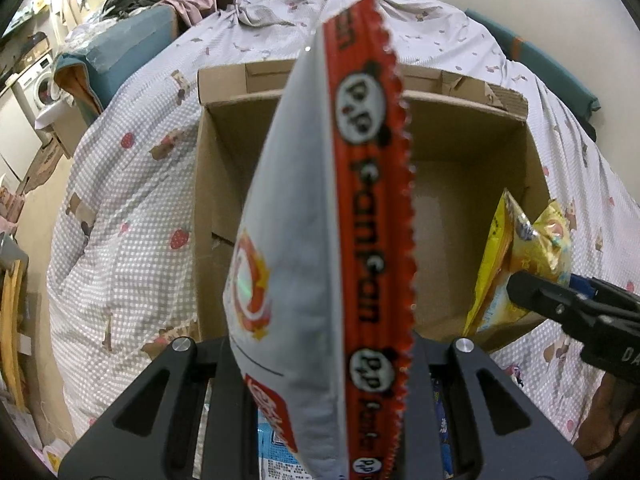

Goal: Organize snacks
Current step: 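Carry both bags over the box and release them inside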

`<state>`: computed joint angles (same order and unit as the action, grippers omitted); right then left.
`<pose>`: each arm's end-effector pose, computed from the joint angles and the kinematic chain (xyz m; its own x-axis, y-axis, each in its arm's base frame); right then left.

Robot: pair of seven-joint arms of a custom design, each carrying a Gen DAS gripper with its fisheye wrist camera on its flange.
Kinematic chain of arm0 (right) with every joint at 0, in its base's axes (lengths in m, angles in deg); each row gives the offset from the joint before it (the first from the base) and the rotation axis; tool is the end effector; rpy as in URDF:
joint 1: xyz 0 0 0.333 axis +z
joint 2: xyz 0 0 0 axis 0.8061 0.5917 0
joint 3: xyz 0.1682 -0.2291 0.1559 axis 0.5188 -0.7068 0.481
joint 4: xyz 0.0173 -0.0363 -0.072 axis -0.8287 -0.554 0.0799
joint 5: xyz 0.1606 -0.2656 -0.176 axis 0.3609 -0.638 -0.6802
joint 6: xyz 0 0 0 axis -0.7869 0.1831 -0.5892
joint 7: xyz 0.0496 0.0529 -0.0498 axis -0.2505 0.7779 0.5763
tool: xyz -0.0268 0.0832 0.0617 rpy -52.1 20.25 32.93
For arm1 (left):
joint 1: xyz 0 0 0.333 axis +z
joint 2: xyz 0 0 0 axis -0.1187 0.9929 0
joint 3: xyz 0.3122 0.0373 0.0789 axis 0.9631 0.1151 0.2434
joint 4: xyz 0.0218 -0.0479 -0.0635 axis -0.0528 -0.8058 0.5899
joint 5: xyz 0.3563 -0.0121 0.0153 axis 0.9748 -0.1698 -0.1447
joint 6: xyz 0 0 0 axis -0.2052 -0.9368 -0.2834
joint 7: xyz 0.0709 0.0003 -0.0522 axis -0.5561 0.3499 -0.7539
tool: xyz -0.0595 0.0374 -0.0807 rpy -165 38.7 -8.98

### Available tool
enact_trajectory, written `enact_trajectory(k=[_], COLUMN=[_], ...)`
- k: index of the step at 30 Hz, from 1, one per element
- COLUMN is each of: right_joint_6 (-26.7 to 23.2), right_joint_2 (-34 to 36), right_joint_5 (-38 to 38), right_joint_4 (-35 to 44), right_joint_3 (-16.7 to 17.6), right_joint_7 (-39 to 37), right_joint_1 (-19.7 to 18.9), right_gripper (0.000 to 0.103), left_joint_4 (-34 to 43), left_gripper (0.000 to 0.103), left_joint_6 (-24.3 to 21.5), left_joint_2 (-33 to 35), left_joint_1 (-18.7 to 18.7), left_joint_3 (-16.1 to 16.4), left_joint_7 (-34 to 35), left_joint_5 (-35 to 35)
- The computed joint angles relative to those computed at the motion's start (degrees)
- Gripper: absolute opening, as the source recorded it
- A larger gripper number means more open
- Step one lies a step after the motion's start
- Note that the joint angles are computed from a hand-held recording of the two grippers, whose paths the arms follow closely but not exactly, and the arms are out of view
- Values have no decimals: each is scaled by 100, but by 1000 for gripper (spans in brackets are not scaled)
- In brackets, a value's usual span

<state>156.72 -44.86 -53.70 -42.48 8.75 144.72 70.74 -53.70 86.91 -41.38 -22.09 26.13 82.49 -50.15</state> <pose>0.5862 0.2090 0.4259 -0.2275 -0.8712 -0.4350 -0.7941 0.4246 -0.4350 0.6676 -0.2946 0.4351 -0.4390 -0.8964 0.0615 -0.7762 0.3440 -0.5283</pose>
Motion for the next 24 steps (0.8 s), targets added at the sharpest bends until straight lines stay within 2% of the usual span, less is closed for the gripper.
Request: enact_trajectory(k=[13, 15, 19, 21, 24], right_joint_6=[125, 145, 201, 241, 229], right_joint_2=[51, 53, 55, 49, 39], right_joint_5=[200, 226, 320, 362, 253], right_joint_4=[22, 18, 5, -12, -10], right_joint_3=[101, 113, 172, 188, 76], right_joint_7=[-166, -193, -292, -335, -275], right_joint_1=[-60, -66, -112, -124, -30], right_gripper=[63, 63, 63, 63, 63], left_joint_4=[-37, -74, -160, -262, -386], left_gripper=[20, 29, 46, 60, 76], left_joint_6=[15, 58, 174, 329, 510], left_joint_2=[-22, -54, -114, -169, -240], left_joint_1=[16, -56, -4, 38, 128], left_joint_3=[21, 120, 69, 30, -69], left_joint_7=[2, -126, -149, -117, -29], left_joint_5=[-44, 80, 78, 50, -73])
